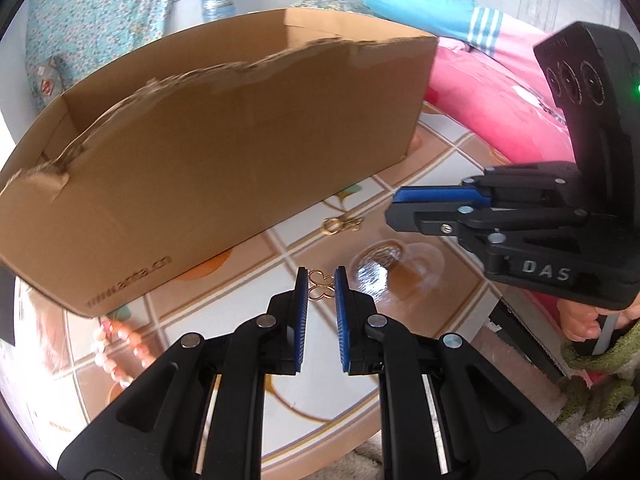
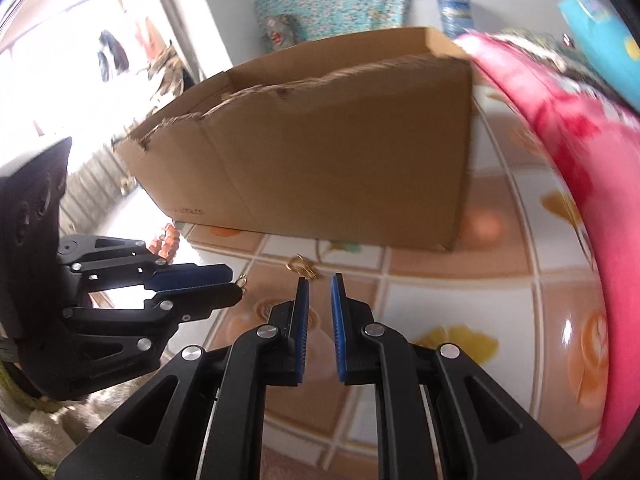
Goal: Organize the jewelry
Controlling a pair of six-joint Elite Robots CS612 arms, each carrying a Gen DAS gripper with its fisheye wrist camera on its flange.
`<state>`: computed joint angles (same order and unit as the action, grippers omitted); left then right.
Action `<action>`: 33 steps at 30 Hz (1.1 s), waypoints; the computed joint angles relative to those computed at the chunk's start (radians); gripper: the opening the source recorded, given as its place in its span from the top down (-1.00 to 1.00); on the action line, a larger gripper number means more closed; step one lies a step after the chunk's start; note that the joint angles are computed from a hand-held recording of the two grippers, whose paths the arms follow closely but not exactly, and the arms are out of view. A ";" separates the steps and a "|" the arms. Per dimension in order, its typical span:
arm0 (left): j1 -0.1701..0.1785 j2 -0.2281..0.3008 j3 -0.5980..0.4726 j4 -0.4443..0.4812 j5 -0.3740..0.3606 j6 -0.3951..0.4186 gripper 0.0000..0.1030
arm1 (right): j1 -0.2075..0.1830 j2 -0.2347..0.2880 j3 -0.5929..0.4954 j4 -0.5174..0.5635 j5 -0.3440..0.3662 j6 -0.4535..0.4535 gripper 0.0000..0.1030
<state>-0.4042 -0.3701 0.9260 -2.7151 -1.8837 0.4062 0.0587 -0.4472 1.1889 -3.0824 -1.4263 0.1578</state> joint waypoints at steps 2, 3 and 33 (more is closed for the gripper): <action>0.005 0.001 0.002 -0.011 -0.002 -0.012 0.76 | 0.006 0.007 -0.026 0.039 -0.012 -0.049 0.77; 0.006 0.002 0.001 -0.013 -0.005 -0.017 0.76 | 0.008 0.009 -0.037 0.061 -0.013 -0.076 0.77; 0.021 0.020 -0.017 -0.017 -0.063 -0.062 0.76 | -0.009 0.004 -0.124 0.343 0.043 -0.286 0.77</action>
<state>-0.3837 -0.3504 0.9086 -2.7324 -1.9472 0.3442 0.0500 -0.4429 1.0647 -2.7392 -1.3835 -0.1283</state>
